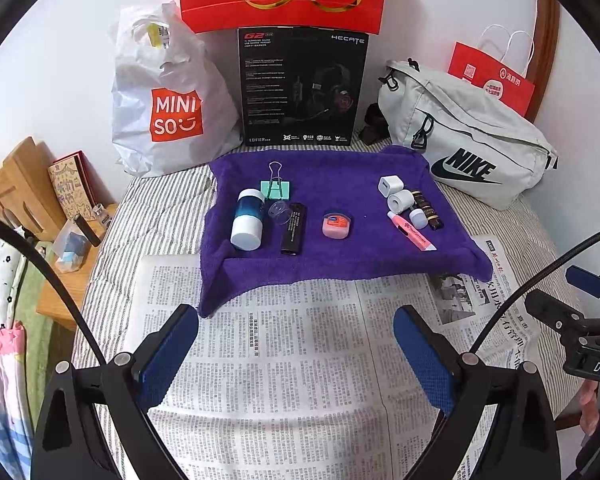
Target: Organize rigid objects
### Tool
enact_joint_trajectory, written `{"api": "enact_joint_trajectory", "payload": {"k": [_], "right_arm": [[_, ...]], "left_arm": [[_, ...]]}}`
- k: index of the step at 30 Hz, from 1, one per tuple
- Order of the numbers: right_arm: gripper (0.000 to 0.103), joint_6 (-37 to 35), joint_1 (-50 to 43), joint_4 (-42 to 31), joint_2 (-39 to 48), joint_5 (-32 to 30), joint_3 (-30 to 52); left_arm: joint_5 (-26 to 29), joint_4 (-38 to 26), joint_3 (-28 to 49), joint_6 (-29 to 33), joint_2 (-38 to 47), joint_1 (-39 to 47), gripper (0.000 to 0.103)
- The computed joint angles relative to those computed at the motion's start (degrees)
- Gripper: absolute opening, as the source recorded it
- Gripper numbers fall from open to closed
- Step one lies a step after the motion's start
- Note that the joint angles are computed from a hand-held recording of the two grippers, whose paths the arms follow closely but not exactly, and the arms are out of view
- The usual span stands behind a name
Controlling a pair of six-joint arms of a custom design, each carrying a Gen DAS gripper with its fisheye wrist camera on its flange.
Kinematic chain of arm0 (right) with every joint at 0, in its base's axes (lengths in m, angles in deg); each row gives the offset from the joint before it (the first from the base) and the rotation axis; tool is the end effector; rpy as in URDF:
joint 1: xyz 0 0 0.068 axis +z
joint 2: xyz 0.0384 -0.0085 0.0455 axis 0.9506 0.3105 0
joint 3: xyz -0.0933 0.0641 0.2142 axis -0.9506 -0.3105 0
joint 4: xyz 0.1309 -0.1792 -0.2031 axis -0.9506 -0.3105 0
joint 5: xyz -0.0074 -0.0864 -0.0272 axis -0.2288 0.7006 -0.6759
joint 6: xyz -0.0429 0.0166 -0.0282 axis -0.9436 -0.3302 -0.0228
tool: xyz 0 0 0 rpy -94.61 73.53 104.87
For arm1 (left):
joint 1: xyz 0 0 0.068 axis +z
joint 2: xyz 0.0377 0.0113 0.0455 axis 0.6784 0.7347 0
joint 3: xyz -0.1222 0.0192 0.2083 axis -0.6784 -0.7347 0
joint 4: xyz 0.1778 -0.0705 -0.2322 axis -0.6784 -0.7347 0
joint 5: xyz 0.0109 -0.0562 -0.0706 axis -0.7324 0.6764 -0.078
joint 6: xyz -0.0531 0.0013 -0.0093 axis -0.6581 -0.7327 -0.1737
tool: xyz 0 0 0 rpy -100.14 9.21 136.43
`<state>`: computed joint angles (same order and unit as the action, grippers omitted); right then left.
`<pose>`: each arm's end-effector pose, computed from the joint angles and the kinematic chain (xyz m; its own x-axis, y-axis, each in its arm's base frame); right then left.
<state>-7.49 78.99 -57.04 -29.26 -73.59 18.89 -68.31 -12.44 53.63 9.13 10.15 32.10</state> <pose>0.1886 0.0144 0.1877 -0.7495 0.2965 -0.5919 0.3482 0.9370 0.0285 0.3014 -0.0639 0.2024 -0.7052 0.3723 -0.6034 0.4799 0.8771 -0.0195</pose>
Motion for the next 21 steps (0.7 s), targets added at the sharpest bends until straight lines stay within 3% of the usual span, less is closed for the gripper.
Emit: {"api": "enact_joint_trajectory", "payload": {"k": [21], "right_arm": [[0.103,0.03,-0.04,-0.1,0.22,-0.1,0.13]], "left_arm": [[0.39,-0.21,-0.12,0.09,-0.02,0.58,0.099]]}}
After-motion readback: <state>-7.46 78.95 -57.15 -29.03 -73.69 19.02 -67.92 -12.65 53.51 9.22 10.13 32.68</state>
